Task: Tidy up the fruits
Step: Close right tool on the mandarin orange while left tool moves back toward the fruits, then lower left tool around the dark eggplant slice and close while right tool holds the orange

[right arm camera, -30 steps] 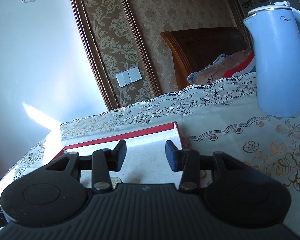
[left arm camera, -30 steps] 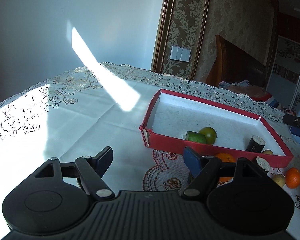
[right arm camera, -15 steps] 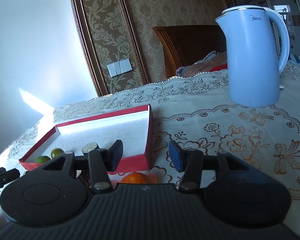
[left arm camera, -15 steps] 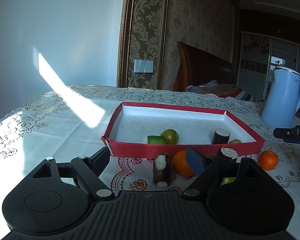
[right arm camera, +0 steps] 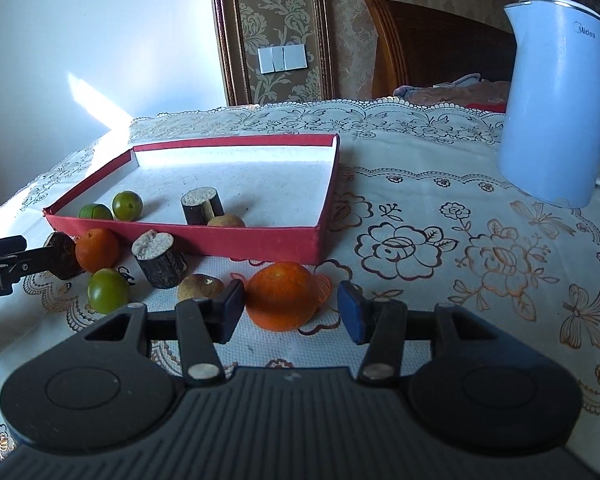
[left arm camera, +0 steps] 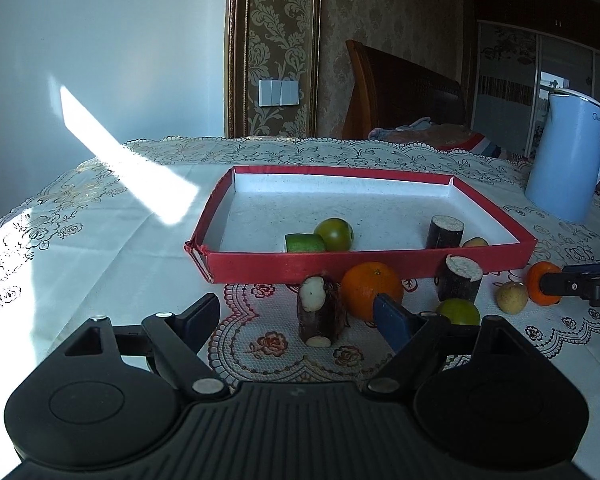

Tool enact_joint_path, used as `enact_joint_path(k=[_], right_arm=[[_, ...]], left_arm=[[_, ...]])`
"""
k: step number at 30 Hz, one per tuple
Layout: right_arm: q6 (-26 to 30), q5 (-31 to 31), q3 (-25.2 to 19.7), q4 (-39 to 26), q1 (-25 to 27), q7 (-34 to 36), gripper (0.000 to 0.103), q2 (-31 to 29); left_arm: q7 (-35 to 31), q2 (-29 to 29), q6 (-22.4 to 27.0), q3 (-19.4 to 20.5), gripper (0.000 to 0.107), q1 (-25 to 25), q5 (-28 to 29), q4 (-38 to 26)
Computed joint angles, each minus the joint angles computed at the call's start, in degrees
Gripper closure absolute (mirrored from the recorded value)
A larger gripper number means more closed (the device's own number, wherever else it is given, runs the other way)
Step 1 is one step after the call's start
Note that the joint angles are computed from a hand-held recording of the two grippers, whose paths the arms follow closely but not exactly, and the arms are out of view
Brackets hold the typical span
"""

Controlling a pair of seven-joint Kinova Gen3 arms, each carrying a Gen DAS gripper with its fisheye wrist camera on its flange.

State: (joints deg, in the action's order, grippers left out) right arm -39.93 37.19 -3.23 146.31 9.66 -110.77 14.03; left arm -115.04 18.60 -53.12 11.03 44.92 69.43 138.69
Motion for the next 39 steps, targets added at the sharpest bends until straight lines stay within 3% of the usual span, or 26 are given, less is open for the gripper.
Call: enact_joint_path(k=[8,16,19,22,27,31,39], right_arm=[[3.9,-0.7,-1.1,-2.0,-1.6,-0.5,0.056,0.5],[2.8,-0.6,-1.1,-1.9,-0.9,-1.2,0.061,1.2],[2.7,-1.3,-1.1,-1.7,-1.1,-0.6,0.061,1.2],[2.7,-1.8,-1.1,-1.7,-1.3,-0.2,0.061,1.2],[2.7,-2.7,-1.1,-1.5,-1.7,0.8,0.062,1.3],[2.7,-2.9,-1.2,-1.5,-1.7,1.0,0.063,1.3],[2.5,-3.5,-1.2,-1.3,-1.8,1.6,0.063,1.4]], left_arm=[[-6.4,-0.3,3.9,0.0,0.024,-1.4,4.3,-2.6],[-14.2,0.4,4.5,1.0,0.024,-2.0,10.6,-5.9],[-17.7,0.5,5.8,1.4,0.024,-3.4,15.5,-8.2],[-17.5,0.4,6.8,2.0,0.024,-5.1,16.8,-9.0],[-20.9,1.2,6.0,3.1,0.018,-5.7,20.3,-11.0],[-24.3,1.6,6.4,4.1,0.005,-7.0,23.3,-12.7],[-24.7,2.1,5.2,5.4,0.004,-7.6,25.0,-13.6]])
